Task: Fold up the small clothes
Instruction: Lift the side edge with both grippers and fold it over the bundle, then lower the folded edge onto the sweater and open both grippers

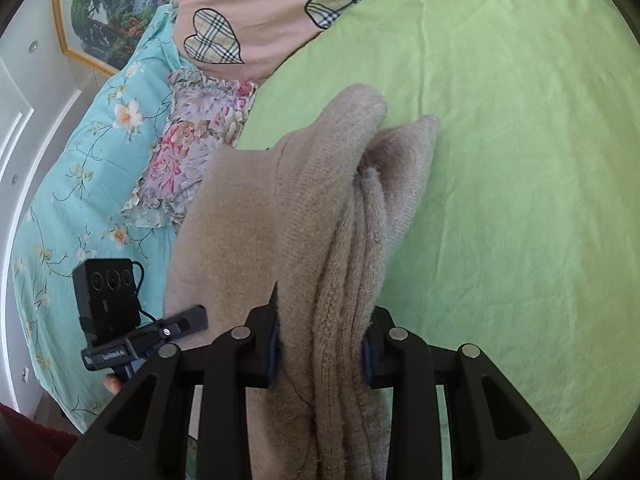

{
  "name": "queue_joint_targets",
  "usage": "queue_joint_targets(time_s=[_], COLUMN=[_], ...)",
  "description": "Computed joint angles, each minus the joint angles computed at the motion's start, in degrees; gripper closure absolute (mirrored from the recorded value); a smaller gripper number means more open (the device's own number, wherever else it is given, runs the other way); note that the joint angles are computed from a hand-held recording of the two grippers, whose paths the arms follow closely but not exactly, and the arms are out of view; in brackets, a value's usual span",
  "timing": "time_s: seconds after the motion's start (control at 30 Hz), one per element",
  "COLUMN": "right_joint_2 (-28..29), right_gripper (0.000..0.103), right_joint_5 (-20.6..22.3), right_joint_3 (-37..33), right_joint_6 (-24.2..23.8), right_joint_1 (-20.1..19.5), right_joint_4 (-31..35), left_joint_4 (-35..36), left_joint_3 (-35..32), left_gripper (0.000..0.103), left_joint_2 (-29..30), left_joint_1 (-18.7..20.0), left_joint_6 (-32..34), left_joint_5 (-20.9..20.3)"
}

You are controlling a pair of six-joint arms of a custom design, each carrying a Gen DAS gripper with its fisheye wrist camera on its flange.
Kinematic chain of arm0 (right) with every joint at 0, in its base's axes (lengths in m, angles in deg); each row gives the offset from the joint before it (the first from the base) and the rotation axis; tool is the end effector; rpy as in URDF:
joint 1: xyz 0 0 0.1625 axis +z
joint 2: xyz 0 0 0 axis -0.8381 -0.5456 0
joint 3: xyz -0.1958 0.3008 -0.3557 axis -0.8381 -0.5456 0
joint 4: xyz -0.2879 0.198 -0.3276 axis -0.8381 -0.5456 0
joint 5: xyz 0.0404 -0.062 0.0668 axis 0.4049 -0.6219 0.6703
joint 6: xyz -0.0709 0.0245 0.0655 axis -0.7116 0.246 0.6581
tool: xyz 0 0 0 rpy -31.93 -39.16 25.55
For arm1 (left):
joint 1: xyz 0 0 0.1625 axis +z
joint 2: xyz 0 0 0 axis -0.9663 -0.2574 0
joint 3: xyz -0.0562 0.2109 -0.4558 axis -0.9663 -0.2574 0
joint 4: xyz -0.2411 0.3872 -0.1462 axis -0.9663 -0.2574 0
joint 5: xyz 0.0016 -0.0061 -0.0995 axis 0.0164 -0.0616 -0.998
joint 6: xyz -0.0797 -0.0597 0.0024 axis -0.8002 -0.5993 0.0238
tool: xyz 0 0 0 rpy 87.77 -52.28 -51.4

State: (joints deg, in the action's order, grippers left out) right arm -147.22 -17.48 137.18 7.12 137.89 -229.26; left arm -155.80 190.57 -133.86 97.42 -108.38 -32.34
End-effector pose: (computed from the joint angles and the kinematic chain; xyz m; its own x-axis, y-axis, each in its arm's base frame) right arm 0.0874 -0.4090 0.3255 -0.9622 -0.2696 -0.0391 -0.2412 0.9100 -0.3373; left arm -0.2986 -0.3297 0.1198 -0.9759 0.0451 -0.2135 0.1579 0.8210 -0.5486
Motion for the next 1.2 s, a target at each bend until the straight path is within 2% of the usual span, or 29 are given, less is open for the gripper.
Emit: queue_joint_targets(time_s=[0.07, 0.13, 0.2, 0.27, 0.4, 0.47, 0.57, 0.67, 0.7, 0.8, 0.83, 0.9, 0.97, 1.0, 1.07, 1.13, 1.2], right_joint_2=[0.0, -0.1, -0.2, -0.8, -2.2, -1.4, 2.3, 6.7, 6.9, 3.9, 3.3, 3.4, 4.9, 6.0, 7.2, 7.3, 6.8], right_gripper=[0.069, 0.064, 0.051, 0.044, 0.043, 0.043, 0.053, 0.086, 0.088, 0.091, 0.091, 0.092, 0.092, 0.092, 0.092, 0.092, 0.092], right_joint_5=[-0.3, -1.2, -3.2, -5.7, -10.5, -11.8, -12.6, -15.0, -14.6, -9.8, -9.6, -10.8, -12.8, -13.9, -15.0, -13.9, -14.0], right_joint_3=[0.1, 0.0, -0.2, -0.2, 0.3, -0.2, -2.3, -3.9, -3.8, -3.5, -3.6, -3.8, -4.1, -4.2, -4.3, -4.1, -4.0], right_joint_6=[0.2, 0.5, 1.7, 2.5, 2.5, 1.9, 1.9, 3.3, 3.2, 1.2, 0.9, 0.3, -0.4, -0.8, -1.4, -1.0, -0.7], right_joint_1=[-0.4, -0.3, 0.4, 1.4, 4.8, 6.5, 8.5, 9.4, 9.4, 7.8, 7.5, 7.1, 6.6, 6.2, 5.5, 4.8, 4.9], right_joint_4=[0.2, 0.3, 0.6, -0.3, -7.6, -10.7, -11.0, -10.6, -11.5, -12.4, -12.7, -12.5, -12.7, -12.8, -13.0, -13.2, -13.1], left_joint_4=[-3.1, -4.1, -3.1, -0.3, 2.1, 3.1, 2.0, 0.0, 0.4, 1.6, 2.4, 4.8, 7.8, 10.5, 17.5, 23.1, 25.8], left_joint_3=[0.9, 1.4, 1.7, 1.9, 2.5, 1.8, 0.3, -1.4, -1.8, -3.0, -3.6, -5.0, -7.1, -8.6, -11.3, -13.7, -15.2], left_gripper=[0.036, 0.034, 0.03, 0.025, 0.024, 0.023, 0.02, 0.019, 0.019, 0.019, 0.019, 0.024, 0.046, 0.051, 0.079, 0.085, 0.085], left_joint_2=[0.7, 0.3, -0.7, -2.8, -6.8, -7.8, -7.0, -4.6, -4.4, -3.3, -2.8, -1.8, -0.8, -0.3, 0.5, 1.3, 1.4], left_joint_1=[0.4, 0.8, 0.8, 0.4, 0.3, 1.8, 5.3, 9.3, 9.8, 9.3, 9.2, 9.4, 10.2, 10.6, 11.1, 12.0, 12.8], left_joint_6=[-0.7, -1.5, -2.0, -3.1, -4.2, -4.7, -3.5, -3.2, -3.8, -3.7, -3.0, -2.5, -2.2, -2.0, -2.5, -2.5, -2.8], left_joint_5=[-0.4, -1.6, -2.2, -1.4, 1.4, 1.8, 0.6, -1.4, -1.6, -0.5, 0.1, 1.0, 3.1, 5.1, 9.7, 12.8, 13.2])
